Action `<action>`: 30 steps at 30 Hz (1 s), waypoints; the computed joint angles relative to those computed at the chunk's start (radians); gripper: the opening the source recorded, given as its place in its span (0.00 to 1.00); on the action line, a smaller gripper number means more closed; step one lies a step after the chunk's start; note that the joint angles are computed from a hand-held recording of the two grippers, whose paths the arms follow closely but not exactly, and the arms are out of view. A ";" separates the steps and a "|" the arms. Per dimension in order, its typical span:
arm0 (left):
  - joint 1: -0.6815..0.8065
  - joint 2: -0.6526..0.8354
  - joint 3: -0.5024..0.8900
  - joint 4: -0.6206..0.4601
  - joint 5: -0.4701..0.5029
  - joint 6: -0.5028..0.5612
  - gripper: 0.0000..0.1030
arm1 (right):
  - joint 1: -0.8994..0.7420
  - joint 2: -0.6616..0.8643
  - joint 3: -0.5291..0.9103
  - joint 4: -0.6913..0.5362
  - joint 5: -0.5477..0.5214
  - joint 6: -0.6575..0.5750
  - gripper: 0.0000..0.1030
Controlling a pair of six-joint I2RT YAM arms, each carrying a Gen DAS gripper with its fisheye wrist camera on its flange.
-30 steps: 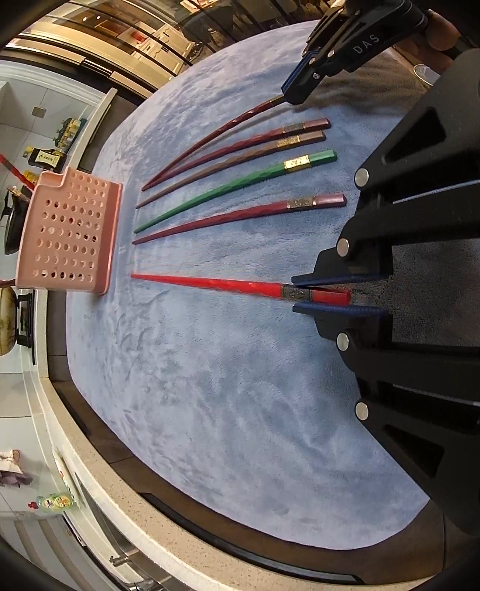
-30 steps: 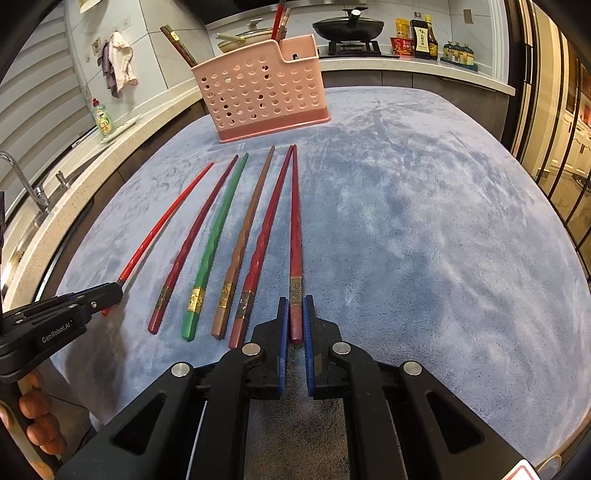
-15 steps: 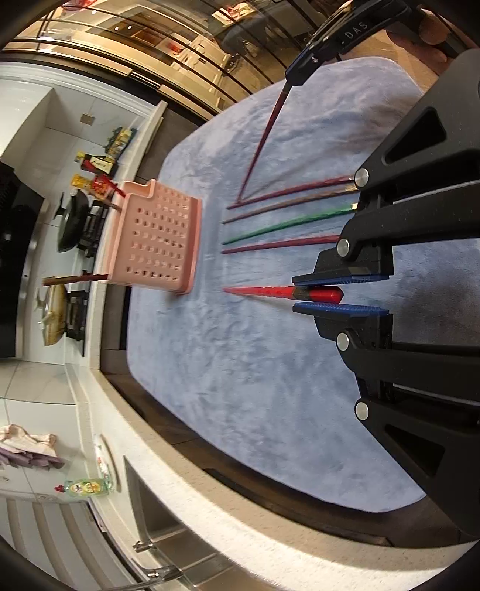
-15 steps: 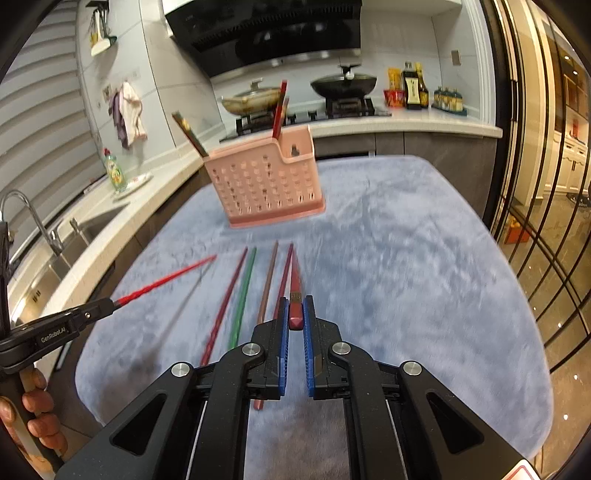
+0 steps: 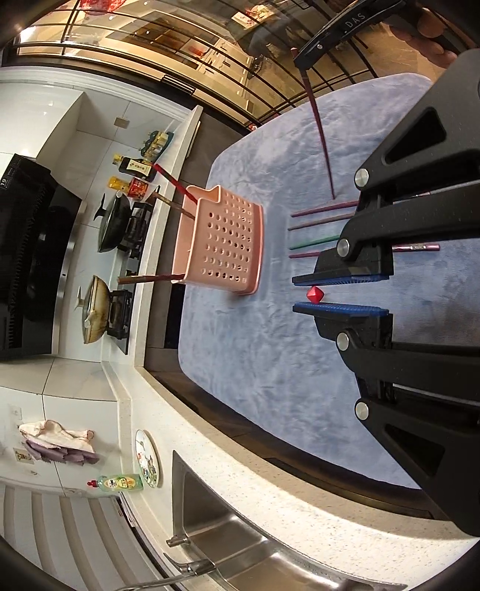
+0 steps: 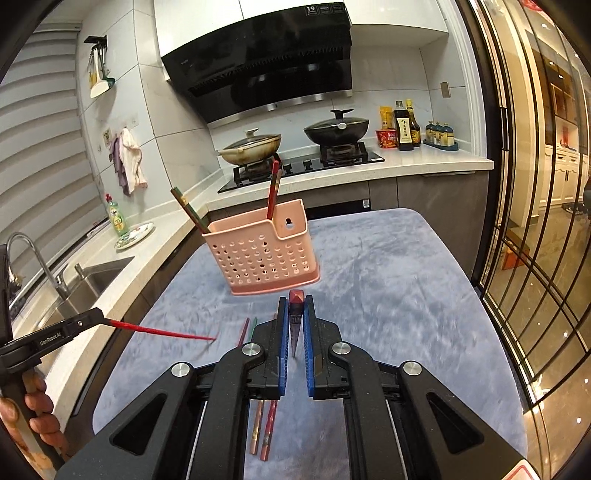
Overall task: Organize utensils
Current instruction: 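Lift both chopsticks upright and lower them into the pink holder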
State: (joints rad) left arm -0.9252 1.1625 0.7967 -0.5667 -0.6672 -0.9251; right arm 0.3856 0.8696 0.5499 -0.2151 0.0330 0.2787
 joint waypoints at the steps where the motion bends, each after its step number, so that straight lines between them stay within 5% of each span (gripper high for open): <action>1: 0.010 0.001 0.005 0.004 0.003 0.012 0.08 | -0.003 0.003 0.007 0.005 -0.003 0.000 0.07; 16: 0.151 0.093 0.213 0.078 0.041 0.238 0.08 | -0.066 0.148 0.180 0.078 -0.097 -0.001 0.07; 30: 0.330 0.302 0.617 0.211 0.074 0.495 0.08 | -0.067 0.612 0.747 0.176 -0.095 0.036 0.07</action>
State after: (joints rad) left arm -0.5957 1.4646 1.4139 -0.3561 -0.5937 -0.4298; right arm 0.3186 1.4820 1.2973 -0.0386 -0.0620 0.3150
